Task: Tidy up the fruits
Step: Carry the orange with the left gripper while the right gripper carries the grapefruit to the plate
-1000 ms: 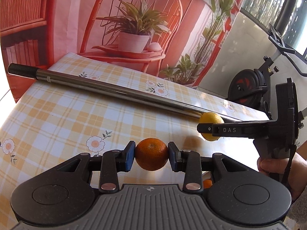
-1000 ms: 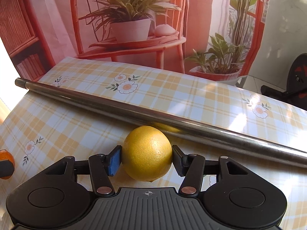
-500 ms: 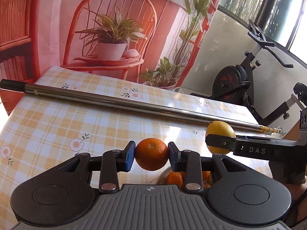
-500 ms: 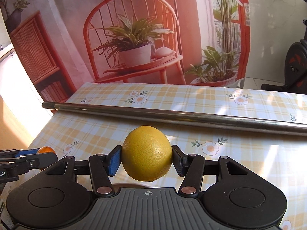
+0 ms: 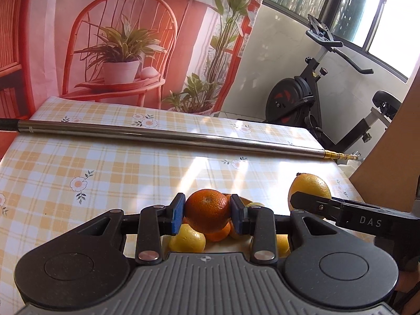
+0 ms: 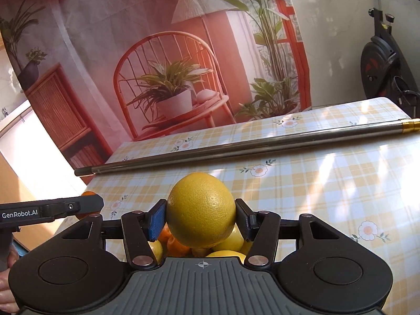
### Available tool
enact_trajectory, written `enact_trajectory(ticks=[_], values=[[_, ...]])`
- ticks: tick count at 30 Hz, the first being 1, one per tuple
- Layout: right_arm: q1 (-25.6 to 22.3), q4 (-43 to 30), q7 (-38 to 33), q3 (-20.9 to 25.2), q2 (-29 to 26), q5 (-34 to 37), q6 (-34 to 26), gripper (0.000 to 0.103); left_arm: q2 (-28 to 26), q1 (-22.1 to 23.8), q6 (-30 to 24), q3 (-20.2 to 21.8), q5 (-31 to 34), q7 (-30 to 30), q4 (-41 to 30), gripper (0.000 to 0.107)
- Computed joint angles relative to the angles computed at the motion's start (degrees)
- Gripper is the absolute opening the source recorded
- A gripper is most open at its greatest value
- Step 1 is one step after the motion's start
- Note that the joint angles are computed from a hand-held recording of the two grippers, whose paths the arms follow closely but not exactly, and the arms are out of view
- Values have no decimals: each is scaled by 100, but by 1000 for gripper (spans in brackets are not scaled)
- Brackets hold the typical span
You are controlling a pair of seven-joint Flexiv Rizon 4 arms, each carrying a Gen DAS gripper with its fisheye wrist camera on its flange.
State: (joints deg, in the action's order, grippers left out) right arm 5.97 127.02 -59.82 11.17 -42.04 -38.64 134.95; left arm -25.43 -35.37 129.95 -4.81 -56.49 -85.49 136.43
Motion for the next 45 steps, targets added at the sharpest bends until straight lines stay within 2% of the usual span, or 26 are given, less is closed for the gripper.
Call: enact_trajectory(ticks=[5,8,10,19,23,26,30,32,36,41,45], values=[[-151,294,88,13,-51,65,375,51,-8,585,-448,-186,1363,-934,229,38],[-74,465,-57,-80,-21,228,441,51,-93,253,-821,60,1274,-708,115,39],[-74,531,-93,-77,-43,266,488,51,-142,222,-979,146,1435,-727,64,39],[-99,565,-160,-64,-142,216,587,51,-290,961,-1585,29,2982,-1507,3,39],[-142,510,-110,-50,-218,130,643,51,-358,544,-2024,504,2978,-1483,-168,39],[-180,473,-36,-49,-278,35,655,51,-416,263,-2142,807,2950,-1512,-241,39],[-174,454,3,-69,-294,-6,631,51,-531,-614,-2458,1613,2630,-1337,-413,39],[-167,455,6,-73,-290,-2,633,51,-584,-877,-2627,1880,2588,-1301,-486,39],[-152,445,25,-77,-295,19,621,51,-566,-809,-2595,1879,2771,-1390,-463,39],[-154,434,10,-84,-300,-8,618,51,-559,-943,-2604,2045,2829,-1470,-458,40],[-165,421,14,-88,-291,-39,588,51,-403,-437,-2260,1592,3042,-1569,-266,48]])
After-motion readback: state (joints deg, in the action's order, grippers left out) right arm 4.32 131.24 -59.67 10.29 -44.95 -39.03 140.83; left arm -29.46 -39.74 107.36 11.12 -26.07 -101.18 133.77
